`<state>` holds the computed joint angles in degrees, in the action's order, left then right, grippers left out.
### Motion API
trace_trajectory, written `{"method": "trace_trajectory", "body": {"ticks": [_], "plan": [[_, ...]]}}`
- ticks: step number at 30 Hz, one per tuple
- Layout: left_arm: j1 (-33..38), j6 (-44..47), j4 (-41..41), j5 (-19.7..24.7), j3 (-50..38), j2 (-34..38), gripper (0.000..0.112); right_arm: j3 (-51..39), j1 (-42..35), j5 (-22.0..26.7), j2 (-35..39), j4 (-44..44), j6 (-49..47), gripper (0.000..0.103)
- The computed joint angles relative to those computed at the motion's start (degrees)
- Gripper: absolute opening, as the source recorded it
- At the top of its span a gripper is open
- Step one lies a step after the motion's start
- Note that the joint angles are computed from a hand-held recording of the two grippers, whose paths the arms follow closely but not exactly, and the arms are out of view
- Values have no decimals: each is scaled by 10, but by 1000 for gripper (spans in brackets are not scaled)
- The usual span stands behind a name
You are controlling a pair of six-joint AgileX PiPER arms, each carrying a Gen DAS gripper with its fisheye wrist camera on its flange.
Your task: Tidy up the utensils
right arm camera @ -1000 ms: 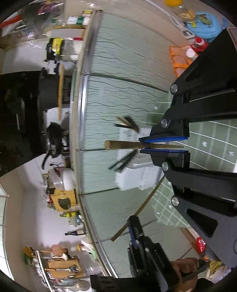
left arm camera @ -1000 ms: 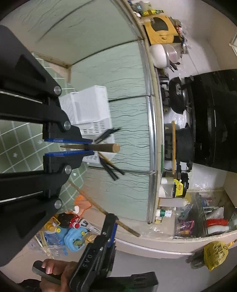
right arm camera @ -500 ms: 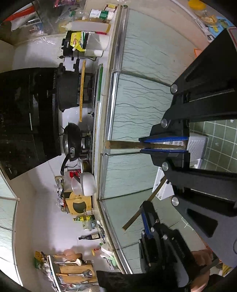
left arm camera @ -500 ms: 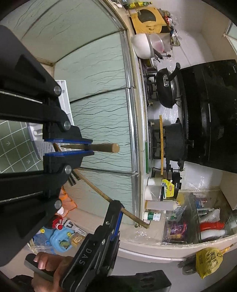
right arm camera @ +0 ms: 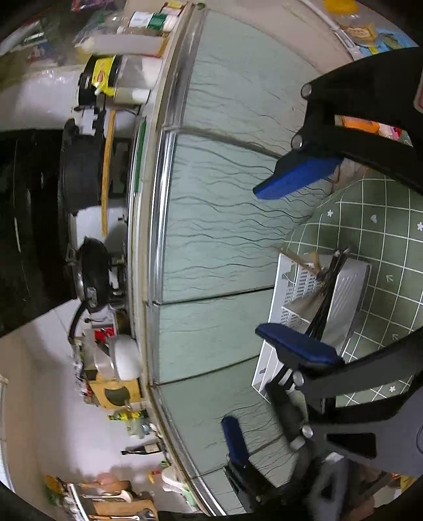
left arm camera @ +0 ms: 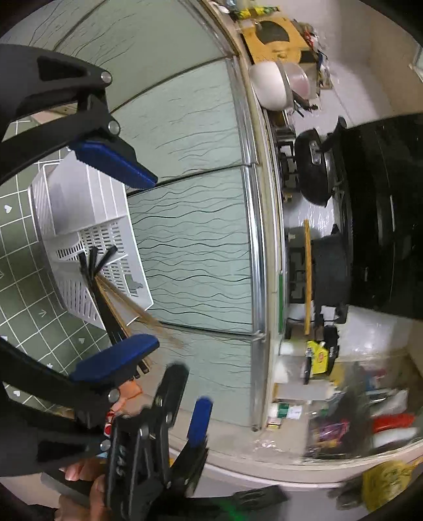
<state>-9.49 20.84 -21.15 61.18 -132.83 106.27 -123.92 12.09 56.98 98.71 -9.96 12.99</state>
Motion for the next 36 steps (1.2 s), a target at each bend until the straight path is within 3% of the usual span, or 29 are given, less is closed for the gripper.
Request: {"method": "trace_trajectory", "body": {"ticks": [1, 2, 13, 23, 36], "plan": [[6, -4, 0, 2, 8, -7, 93, 19, -3, -8, -13, 1, 1, 93], [11, -4, 2, -5, 28, -20, 94, 43, -6, -16, -30, 2, 1, 95], [57, 72, -37, -55, 221, -161, 97, 167, 20, -2, -153, -49, 18, 95], [103, 130, -79, -84, 388, -278, 97, 310, 141, 2, -262, -178, 124, 95], [200, 235, -167, -121, 584, -392, 98, 455, 322, 61, -334, -362, 311, 95]]}}
